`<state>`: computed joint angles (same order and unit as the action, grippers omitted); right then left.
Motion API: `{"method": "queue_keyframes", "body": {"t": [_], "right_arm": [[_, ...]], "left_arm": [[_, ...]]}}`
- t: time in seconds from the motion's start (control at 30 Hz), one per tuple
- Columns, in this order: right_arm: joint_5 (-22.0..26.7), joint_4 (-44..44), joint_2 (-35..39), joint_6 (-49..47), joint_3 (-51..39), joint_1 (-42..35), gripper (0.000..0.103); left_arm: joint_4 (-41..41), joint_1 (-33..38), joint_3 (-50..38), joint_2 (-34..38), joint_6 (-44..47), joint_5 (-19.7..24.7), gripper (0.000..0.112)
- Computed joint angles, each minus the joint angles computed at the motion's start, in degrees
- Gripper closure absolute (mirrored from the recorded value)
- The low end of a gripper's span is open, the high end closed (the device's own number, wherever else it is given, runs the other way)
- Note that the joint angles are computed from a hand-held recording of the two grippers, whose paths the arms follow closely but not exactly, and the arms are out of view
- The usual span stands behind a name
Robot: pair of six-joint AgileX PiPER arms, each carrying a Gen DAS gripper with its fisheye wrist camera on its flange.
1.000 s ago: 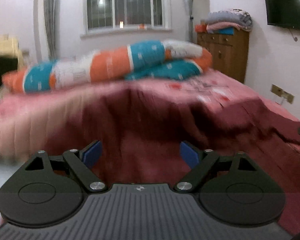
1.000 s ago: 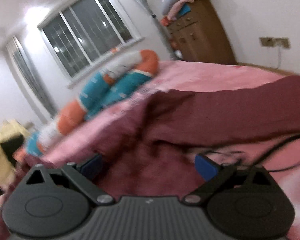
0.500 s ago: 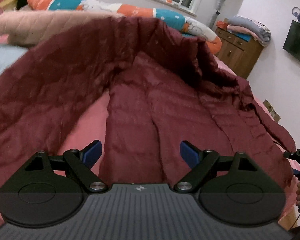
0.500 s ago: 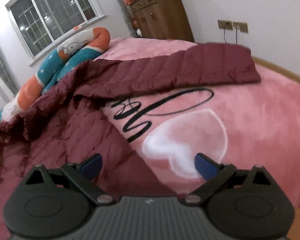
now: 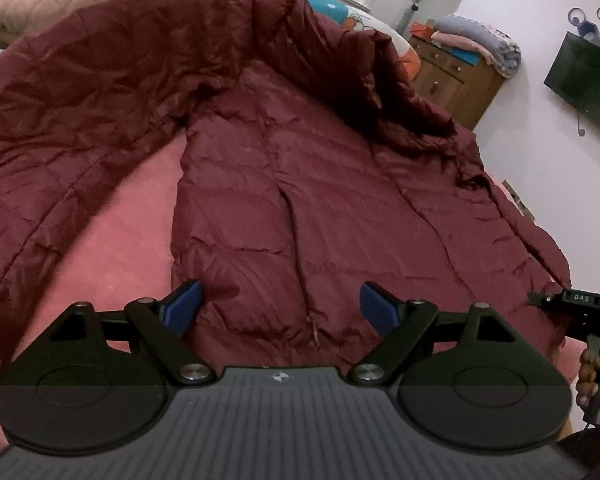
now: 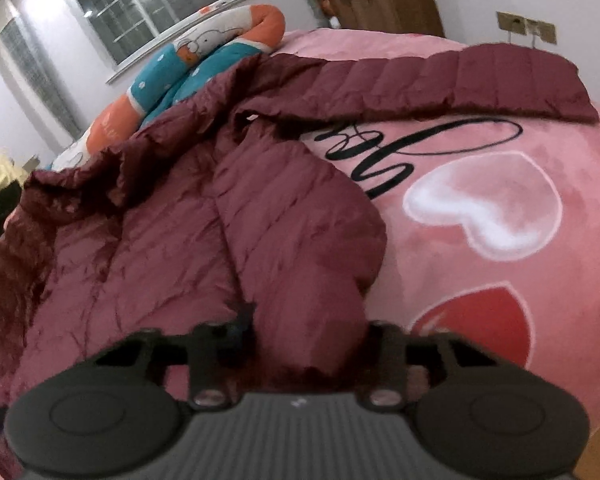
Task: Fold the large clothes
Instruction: 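Grasp the jacket front hem with the left gripper while the right gripper grasps a sleeve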
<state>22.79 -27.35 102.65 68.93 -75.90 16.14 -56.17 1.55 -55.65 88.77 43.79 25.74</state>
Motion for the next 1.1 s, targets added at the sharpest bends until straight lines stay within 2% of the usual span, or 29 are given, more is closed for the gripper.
{"method": "queue_keyframes", "body": {"t": [0.03,0.07,0.1,0.13,0.2,0.3,0.4,0.6,0.87,0.97,1.1], "right_arm": [[-0.4,-1.2,-0.1,2.3,0.2,0.2,0.082],[-0.8,-3.2,-0.5,5.4,0.7,0.6,0.084],[-0.8,-6.2,-0.7,9.3,1.1,1.2,0.088],[-0.6,-8.8,-1.1,12.5,1.3,1.7,0.090],[-0.1,-14.5,-2.3,19.8,2.3,2.9,0.092],[2.4,-22.7,-4.0,29.7,2.9,5.3,0.094],[5.8,-27.7,-5.7,34.3,2.8,8.1,0.095],[11.8,-32.9,-10.7,37.2,3.8,13.3,0.096],[18.6,-31.5,-18.2,37.2,7.5,19.2,0.096],[20.9,-30.8,-21.0,38.0,9.5,20.9,0.096],[23.9,-27.6,-23.4,37.5,11.3,21.7,0.096]], "left_arm": [[-0.9,0.2,0.0,0.1,0.6,0.6,0.021],[-1.4,0.2,-0.2,0.4,0.8,1.1,0.036],[-1.6,0.2,-0.4,0.6,0.8,1.5,0.045],[-1.9,0.2,-0.1,0.4,0.9,1.6,0.049],[-1.0,-0.2,0.1,0.1,-0.4,1.0,0.078],[-0.3,-0.3,0.6,-1.3,0.1,1.0,0.091],[-1.5,0.8,0.5,-2.3,1.5,3.0,0.098],[-3.7,3.8,0.5,-4.6,4.9,8.5,0.102],[-2.4,9.1,-0.7,-10.5,6.1,20.7,0.102],[-0.5,10.1,-0.7,-12.4,4.9,24.2,0.102],[2.5,10.0,-1.0,-13.1,4.9,26.4,0.102]]}}
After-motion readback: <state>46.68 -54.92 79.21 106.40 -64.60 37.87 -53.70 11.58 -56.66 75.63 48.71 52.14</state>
